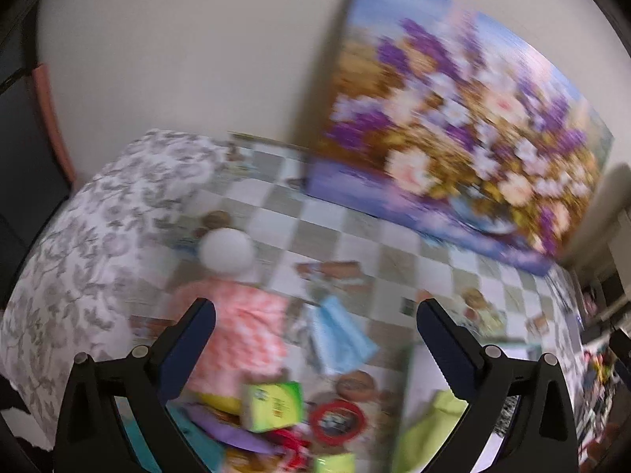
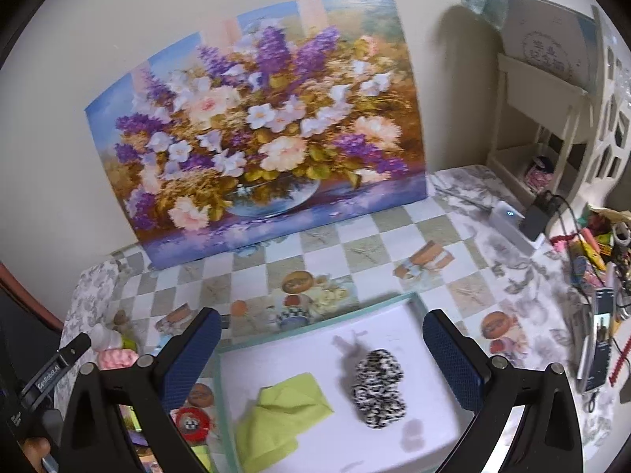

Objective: Organize soft objects
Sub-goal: 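Move both open tools back toward the pile of soft items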

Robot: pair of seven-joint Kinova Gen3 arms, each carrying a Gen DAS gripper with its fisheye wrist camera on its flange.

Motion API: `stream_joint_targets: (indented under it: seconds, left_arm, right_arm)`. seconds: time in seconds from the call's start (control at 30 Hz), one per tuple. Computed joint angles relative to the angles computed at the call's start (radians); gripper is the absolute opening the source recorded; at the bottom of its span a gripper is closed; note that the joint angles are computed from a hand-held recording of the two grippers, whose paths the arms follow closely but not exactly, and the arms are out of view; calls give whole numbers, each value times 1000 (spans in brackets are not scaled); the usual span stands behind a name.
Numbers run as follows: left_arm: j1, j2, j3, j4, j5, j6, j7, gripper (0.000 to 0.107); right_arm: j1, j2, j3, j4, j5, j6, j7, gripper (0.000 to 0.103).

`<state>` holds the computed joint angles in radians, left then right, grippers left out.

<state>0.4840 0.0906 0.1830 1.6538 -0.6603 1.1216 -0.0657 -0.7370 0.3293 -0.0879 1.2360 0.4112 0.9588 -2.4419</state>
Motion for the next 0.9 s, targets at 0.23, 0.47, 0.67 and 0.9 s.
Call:
stream_joint_targets:
  seconds: [0.23, 0.47, 0.67, 0.9]
  left_arm:
    - [-71, -103, -5, 133, -16, -58, 50, 102]
    - [-164, -177, 13, 197, 23, -73, 24, 102]
    - [-252, -206, 22, 234, 95, -75, -18, 102]
    - [-314, -217, -30, 300, 228, -180, -108, 102]
  right_arm:
    - [-18, 50, -26, -33, -58, -53, 56, 103]
    - [-58, 128, -52, -93, -144, -128, 156, 103]
    - [-133, 212, -32, -191, -165, -92, 235, 103]
    - [-165, 289, -31, -257, -209, -76, 318, 103]
